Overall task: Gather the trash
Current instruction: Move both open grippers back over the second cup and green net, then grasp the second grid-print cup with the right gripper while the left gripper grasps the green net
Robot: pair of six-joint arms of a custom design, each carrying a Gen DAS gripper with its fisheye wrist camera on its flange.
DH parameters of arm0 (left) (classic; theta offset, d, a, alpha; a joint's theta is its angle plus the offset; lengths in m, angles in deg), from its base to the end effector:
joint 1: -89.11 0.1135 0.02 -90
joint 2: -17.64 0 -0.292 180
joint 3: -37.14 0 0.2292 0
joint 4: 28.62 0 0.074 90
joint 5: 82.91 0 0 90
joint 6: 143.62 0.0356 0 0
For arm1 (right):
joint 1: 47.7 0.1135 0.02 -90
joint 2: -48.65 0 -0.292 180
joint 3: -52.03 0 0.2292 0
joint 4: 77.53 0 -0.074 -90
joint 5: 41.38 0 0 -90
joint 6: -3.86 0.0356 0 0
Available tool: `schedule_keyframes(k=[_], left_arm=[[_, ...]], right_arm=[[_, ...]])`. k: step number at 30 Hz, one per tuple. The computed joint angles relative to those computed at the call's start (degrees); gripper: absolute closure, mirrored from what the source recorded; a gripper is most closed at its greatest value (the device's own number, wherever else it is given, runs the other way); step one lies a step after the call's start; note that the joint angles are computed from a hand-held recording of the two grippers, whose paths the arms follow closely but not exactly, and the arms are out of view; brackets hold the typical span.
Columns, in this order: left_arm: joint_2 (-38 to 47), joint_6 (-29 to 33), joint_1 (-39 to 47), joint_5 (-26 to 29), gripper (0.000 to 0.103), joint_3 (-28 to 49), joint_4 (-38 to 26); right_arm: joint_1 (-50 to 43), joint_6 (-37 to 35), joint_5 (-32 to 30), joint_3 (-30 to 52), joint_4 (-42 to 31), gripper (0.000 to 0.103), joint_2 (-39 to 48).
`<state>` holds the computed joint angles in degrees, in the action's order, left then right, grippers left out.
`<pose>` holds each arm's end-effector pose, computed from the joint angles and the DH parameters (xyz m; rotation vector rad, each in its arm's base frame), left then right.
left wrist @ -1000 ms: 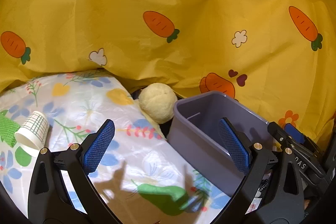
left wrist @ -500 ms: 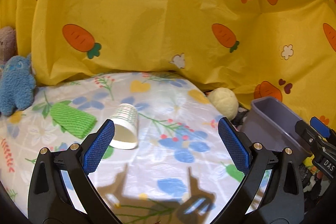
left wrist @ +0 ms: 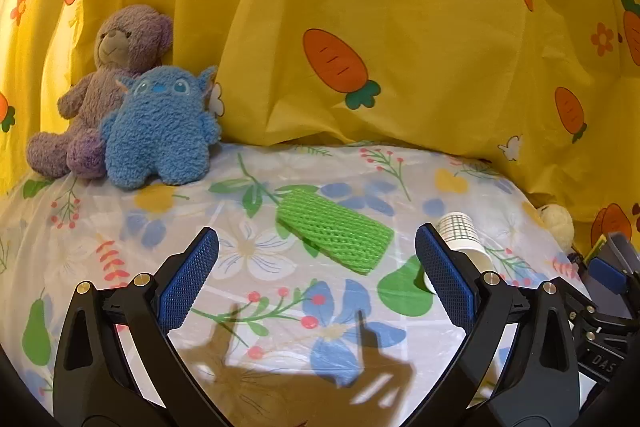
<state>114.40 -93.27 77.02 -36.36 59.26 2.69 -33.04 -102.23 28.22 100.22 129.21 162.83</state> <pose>0.1887 -0.0154 0.1139 -0.8433 1.9365 0.3545 0.3026 0.0920 0.1026 -0.7730 2.0951 0.3872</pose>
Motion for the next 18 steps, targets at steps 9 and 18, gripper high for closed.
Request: schedule_keyframes(k=[9, 18], left_arm=[[8.3, 4.5, 9.5, 11.4, 0.006, -0.9, 12.5], [18.3, 6.3, 16.0, 23.4, 0.025, 8.3, 9.0]], right_arm=[[6.5, 2.6, 6.9, 10.4, -5.5, 0.054, 8.4], [6.6, 2.8, 7.0, 15.3, -7.6, 0.094, 12.5]])
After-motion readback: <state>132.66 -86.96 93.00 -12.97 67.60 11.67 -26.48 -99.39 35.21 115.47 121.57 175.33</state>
